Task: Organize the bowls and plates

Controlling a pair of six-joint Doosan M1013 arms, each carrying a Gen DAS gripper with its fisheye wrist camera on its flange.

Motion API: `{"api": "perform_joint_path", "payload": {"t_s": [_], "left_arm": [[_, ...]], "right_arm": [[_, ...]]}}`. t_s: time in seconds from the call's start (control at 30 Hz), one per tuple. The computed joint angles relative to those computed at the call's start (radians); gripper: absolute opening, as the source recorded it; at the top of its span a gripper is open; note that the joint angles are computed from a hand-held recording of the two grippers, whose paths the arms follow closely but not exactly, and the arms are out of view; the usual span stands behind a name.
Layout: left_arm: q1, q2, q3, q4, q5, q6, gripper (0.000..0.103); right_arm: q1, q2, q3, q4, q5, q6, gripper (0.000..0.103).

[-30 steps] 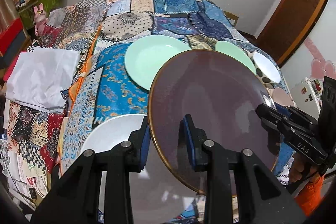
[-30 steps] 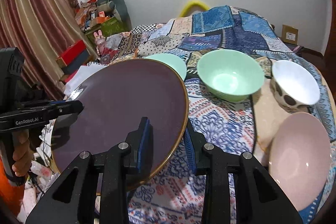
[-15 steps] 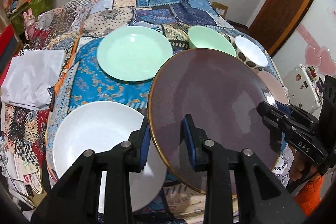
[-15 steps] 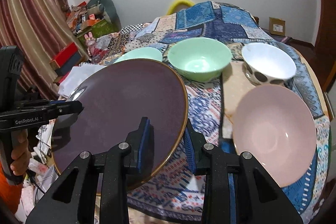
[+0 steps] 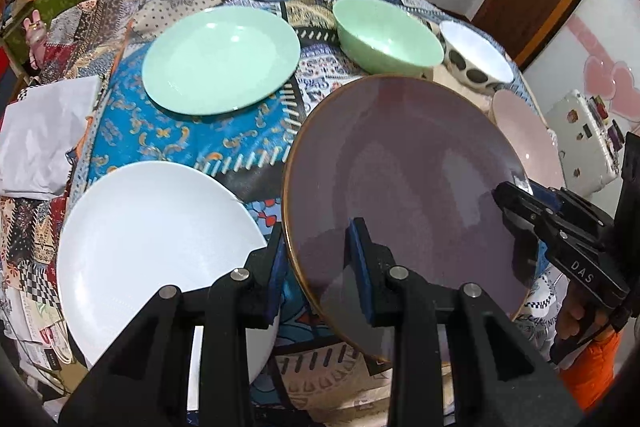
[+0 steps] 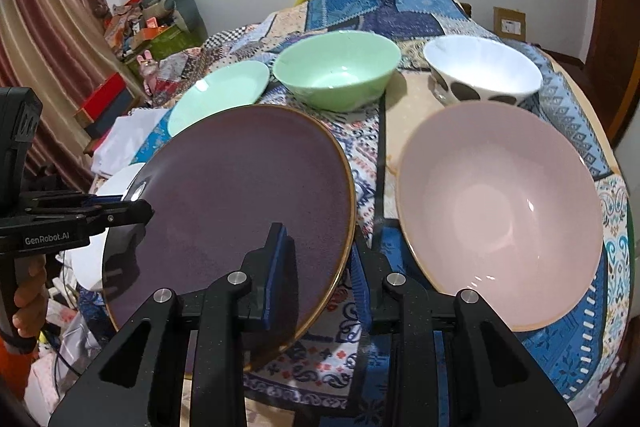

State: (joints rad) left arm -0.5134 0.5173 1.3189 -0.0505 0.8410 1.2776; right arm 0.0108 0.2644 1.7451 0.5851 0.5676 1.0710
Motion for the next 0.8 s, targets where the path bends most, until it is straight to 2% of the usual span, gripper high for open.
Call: {"api": "perform_joint_path", "payload": {"t_s": [0.5,0.67,0.8], "left_arm": [[-0.007,0.062,-0.049,-0.012,0.088,0.0,0.031],[-0.008,0.068,-0.049,-0.012,0.093,0.0,0.03],[-0.006,0.072,-0.054,-0.015,0.093,-0.005,0.03]], "right_arm": [[0.008,0.009,0.008,-0.094,-0.019,0.082,0.027],[0.022,0.012,0.011,-0.171,-0.035,0.143,0.027],[0.021,0.013,0.011,-0.169,-0.033,0.15,0.027]]}}
